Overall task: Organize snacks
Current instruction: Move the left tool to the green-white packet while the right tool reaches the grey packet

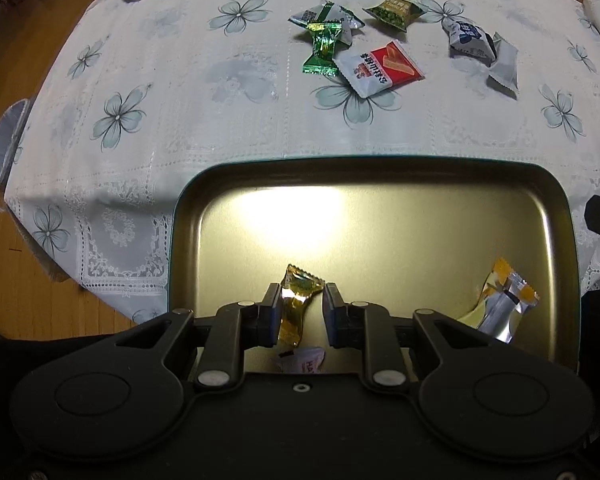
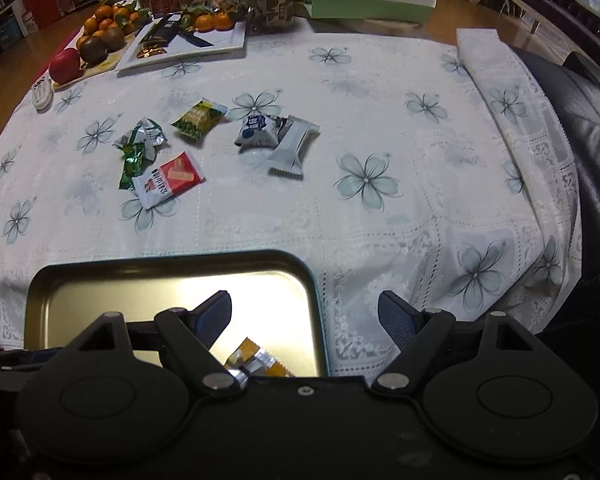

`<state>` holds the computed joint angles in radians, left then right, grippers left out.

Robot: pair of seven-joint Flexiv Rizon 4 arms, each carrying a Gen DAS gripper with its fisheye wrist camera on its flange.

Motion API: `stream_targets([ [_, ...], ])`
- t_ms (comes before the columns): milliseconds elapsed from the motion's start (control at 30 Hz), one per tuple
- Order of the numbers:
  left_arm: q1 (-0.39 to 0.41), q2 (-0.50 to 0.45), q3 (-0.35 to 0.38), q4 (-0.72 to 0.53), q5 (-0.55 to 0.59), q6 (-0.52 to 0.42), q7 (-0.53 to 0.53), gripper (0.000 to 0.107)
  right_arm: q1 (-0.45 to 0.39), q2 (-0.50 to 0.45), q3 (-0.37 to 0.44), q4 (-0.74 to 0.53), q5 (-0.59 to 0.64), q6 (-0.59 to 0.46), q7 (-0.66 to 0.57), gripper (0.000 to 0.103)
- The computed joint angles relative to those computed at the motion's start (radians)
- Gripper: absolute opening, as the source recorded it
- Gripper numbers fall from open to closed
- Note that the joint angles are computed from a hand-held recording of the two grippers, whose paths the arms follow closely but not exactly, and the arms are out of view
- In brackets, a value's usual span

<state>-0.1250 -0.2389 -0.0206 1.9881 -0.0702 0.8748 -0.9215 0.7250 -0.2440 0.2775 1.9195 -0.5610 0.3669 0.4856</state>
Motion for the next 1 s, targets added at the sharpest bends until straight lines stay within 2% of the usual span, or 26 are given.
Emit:
stream_targets([
  [67, -0.002, -0.008, -0.006, -0.015, -0.002, 0.002, 0.005, 0.031, -0.014, 0.010, -0.005, 0.014, -0.013, 0.024, -0.029, 0.082],
  [300, -0.023, -0.057, -0.025, -0.098, -0.003, 0.012, 0.017, 0.032, -0.102, 0.038, -0.021, 0.072, 0.030, 0.251, -0.117, 0.080],
  [400, -0.037, -0.086, -0.031, -0.144, 0.002, 0.010, 0.011, 0.032, -0.114, 0.014, -0.032, 0.028, 0.053, 0.206, -0.207, 0.080],
  [600, -0.060, -0.154, -0.039, -0.259, 0.000, -0.031, -0.010, 0.032, -0.135, -0.024, -0.064, -0.045, 0.070, 0.100, -0.298, 0.080],
  [700, -0.073, -0.197, -0.039, -0.332, 0.005, -0.075, -0.029, 0.032, -0.155, -0.034, -0.081, -0.063, 0.073, 0.088, -0.318, 0.077],
  [767, -0.083, -0.226, -0.037, -0.384, 0.012, -0.109, -0.043, 0.032, -0.174, -0.041, -0.087, -0.080, 0.093, 0.077, -0.350, 0.071],
  [900, -0.093, -0.280, -0.036, -0.485, 0.012, -0.177, -0.070, 0.032, -0.210, -0.054, -0.101, -0.104, 0.131, 0.085, -0.387, 0.071],
  [1000, -0.106, -0.317, -0.030, -0.544, 0.026, -0.179, -0.096, 0.032, -0.245, -0.070, -0.106, -0.120, 0.186, 0.118, -0.434, 0.071],
])
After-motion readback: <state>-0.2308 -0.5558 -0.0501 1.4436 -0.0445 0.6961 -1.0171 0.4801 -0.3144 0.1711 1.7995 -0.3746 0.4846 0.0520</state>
